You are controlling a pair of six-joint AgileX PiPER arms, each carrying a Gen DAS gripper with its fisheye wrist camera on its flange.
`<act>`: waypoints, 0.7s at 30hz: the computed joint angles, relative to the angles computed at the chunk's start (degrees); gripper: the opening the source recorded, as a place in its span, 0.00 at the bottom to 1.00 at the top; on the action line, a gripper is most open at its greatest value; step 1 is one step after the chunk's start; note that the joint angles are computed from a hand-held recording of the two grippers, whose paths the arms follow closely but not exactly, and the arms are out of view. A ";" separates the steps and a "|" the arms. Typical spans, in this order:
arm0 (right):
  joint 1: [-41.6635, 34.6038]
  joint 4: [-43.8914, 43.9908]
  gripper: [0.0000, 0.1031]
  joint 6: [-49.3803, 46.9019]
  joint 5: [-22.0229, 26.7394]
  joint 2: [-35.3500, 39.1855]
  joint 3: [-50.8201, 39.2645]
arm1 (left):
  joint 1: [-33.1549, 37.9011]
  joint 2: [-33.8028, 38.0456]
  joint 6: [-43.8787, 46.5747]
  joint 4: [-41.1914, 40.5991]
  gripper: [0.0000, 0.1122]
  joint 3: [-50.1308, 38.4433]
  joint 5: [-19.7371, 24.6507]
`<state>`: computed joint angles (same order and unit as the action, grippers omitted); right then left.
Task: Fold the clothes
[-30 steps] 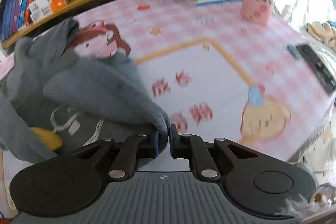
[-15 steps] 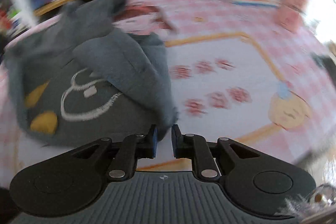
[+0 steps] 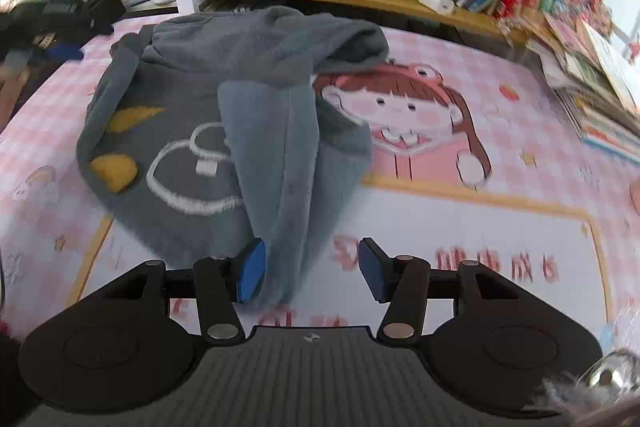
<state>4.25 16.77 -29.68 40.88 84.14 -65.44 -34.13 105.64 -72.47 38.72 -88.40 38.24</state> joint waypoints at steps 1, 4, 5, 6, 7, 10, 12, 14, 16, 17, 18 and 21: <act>0.92 -0.24 0.55 -0.18 -1.03 0.97 -0.74 | -0.89 1.33 4.91 -1.32 0.75 -1.90 1.21; 4.47 -2.02 0.65 -0.34 -3.23 5.24 -4.40 | -3.87 7.41 14.49 0.30 0.76 -10.30 9.82; 5.76 -3.46 0.65 0.32 -3.99 6.37 -5.22 | -4.43 8.68 14.44 1.80 0.76 -11.94 12.03; 7.01 -4.95 0.65 1.03 -4.74 7.44 -5.97 | -4.26 8.35 12.98 2.04 0.76 -11.42 11.94; 8.21 -6.46 0.65 1.73 -5.43 8.54 -6.78 | -3.91 7.67 11.26 2.01 0.75 -10.40 11.23; 10.11 -8.94 0.65 2.45 -6.33 10.50 -7.81 | -2.93 4.01 4.37 2.50 0.42 -5.07 10.11; 10.26 -10.91 0.65 3.84 -7.50 10.36 -6.97 | -2.41 -0.82 -3.43 3.21 0.31 2.20 10.93; 9.00 -11.87 0.65 6.08 -7.75 10.14 -6.50 | -1.67 -5.54 -10.39 3.05 0.31 8.90 11.94; 6.61 -11.16 0.65 8.29 -6.68 10.16 -6.74 | -1.87 -10.72 -16.34 2.59 0.30 16.46 13.46; 5.42 -10.82 0.65 9.41 -6.08 10.24 -6.95 | -1.88 -13.27 -19.56 3.03 0.30 19.93 12.63; 4.22 -9.62 0.65 9.48 -5.55 10.12 -6.87 | -1.88 -15.81 -22.84 3.66 0.31 23.24 11.53; 2.38 -7.12 0.65 9.20 -5.29 9.40 -6.13 | -1.76 -22.00 -31.28 6.27 0.33 30.36 9.03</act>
<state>6.63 9.65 -20.48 35.60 93.54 -71.56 -35.89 83.64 -103.75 44.99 -58.03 47.28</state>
